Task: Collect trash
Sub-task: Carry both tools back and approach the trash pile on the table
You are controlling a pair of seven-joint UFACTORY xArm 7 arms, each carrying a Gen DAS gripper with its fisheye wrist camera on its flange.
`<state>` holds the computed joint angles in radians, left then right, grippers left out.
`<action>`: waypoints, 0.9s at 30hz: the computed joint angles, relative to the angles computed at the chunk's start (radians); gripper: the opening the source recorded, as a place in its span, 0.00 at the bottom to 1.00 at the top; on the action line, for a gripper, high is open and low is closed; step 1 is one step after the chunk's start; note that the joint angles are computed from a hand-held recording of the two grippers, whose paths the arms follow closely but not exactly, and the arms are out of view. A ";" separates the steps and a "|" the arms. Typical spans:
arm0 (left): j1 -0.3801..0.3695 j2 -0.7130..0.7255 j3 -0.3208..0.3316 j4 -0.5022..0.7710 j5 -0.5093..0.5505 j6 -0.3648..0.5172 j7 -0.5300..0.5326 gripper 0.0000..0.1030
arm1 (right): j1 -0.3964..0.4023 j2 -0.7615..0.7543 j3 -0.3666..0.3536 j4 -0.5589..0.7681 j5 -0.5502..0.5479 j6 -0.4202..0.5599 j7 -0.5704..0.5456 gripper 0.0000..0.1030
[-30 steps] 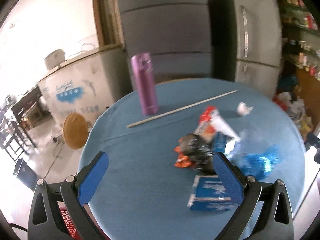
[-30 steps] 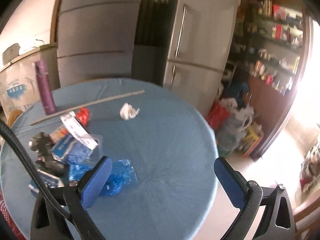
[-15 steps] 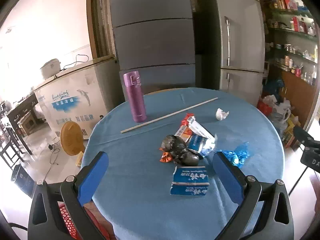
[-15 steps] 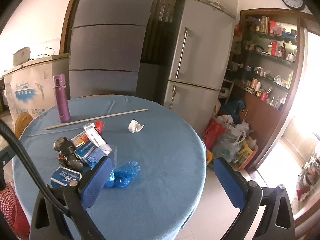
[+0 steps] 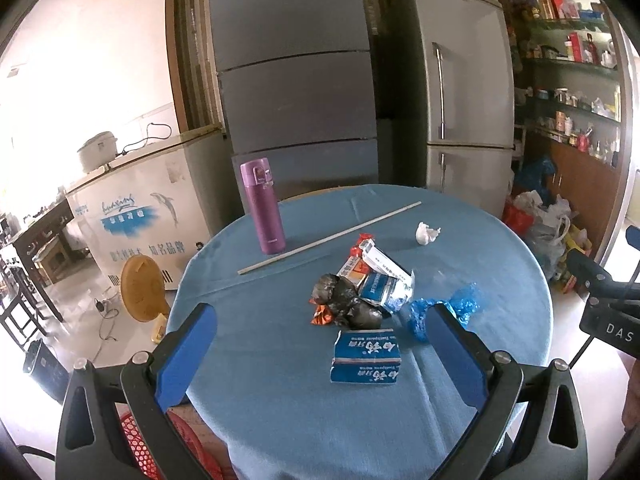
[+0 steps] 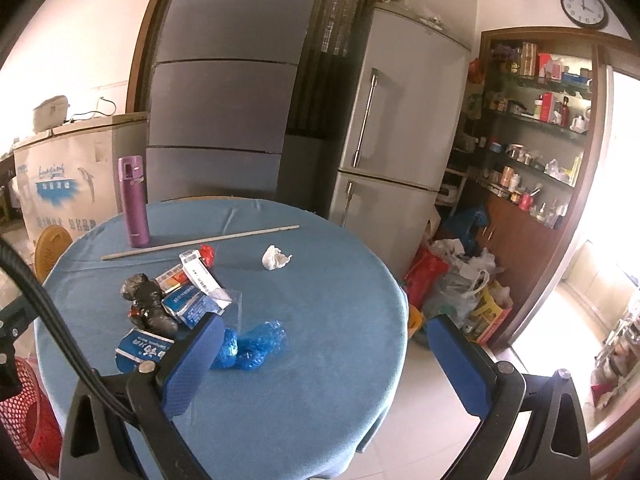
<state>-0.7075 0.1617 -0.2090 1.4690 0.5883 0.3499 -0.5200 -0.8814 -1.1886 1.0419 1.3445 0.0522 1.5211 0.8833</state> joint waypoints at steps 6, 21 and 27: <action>0.009 -0.005 -0.010 -0.012 -0.039 -0.004 0.040 1.00 | 0.002 -0.008 -0.005 0.008 0.003 0.038 -0.011 1.00; -0.037 0.064 -0.011 0.069 -0.079 0.065 0.124 1.00 | 0.177 0.029 -0.073 -0.180 0.020 0.001 0.102 1.00; -0.089 0.117 0.001 0.143 -0.062 0.123 0.140 1.00 | 0.314 0.049 -0.122 -0.317 0.005 -0.038 0.216 1.00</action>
<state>-0.7966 0.2782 -0.2077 1.6118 0.5264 0.4734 -0.3796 -0.5673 -1.1391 0.9199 1.0272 0.0572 1.4834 1.0993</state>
